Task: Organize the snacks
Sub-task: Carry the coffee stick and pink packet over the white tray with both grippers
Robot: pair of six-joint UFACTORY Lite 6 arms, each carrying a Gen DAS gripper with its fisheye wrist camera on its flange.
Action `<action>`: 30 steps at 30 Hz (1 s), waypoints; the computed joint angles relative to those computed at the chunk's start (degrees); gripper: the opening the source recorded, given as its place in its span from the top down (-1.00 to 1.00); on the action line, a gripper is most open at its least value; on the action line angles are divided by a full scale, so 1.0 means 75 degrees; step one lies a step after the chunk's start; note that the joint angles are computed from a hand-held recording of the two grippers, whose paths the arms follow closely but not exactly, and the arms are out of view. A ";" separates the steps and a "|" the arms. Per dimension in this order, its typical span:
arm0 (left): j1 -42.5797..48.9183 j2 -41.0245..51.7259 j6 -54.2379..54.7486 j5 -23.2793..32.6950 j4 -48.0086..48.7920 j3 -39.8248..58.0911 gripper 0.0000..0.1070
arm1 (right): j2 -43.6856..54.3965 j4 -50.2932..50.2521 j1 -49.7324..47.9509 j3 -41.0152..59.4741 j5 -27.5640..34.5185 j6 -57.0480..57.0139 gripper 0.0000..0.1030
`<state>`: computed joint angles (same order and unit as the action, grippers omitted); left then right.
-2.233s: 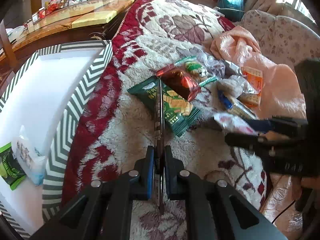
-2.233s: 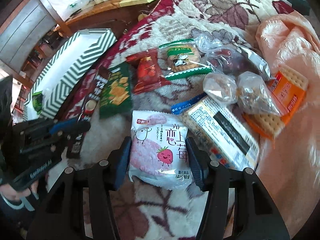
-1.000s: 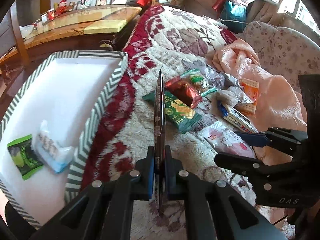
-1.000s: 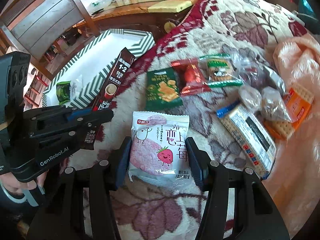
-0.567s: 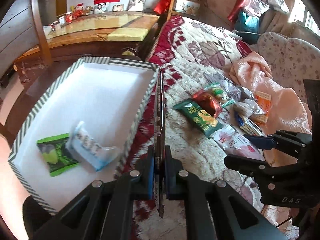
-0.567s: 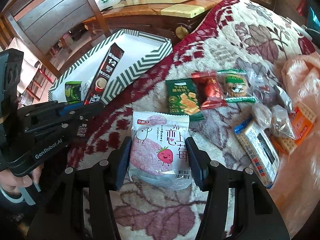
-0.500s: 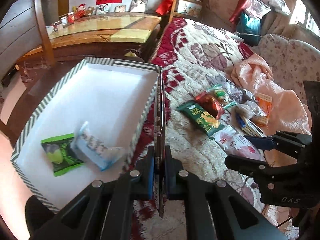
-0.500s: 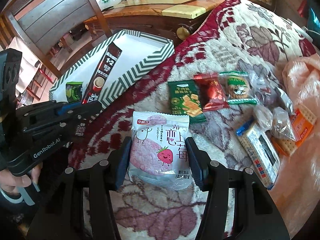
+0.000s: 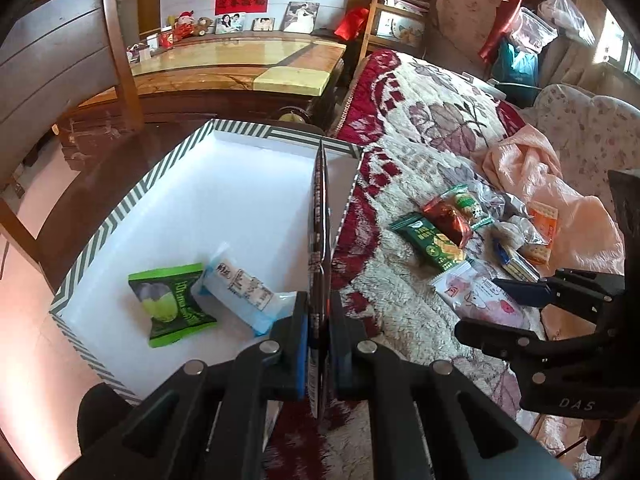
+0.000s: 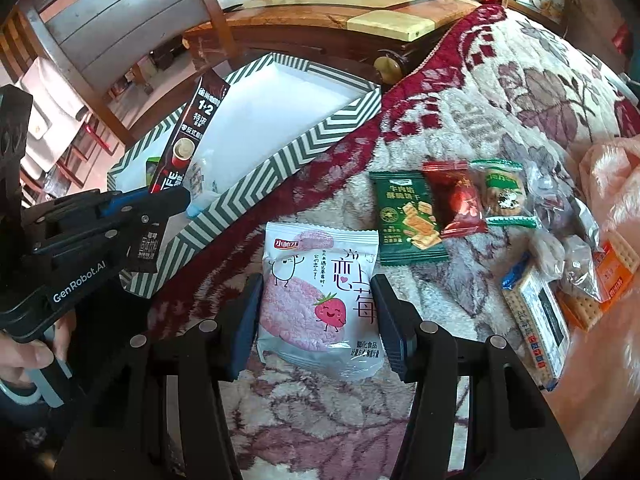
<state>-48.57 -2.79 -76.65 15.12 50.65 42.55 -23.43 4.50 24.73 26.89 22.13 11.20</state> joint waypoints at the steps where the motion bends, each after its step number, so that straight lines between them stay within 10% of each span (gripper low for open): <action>1: 0.0017 -0.0027 -0.0044 0.0000 0.0039 -0.0040 0.82 | 0.0042 -0.0057 0.0058 0.0042 0.0001 0.0076 -0.04; 30: 0.2401 0.0014 0.2306 -0.0796 -0.1819 -0.0594 0.82 | 0.4368 0.0546 0.0918 0.4063 -0.0219 -0.0854 -0.04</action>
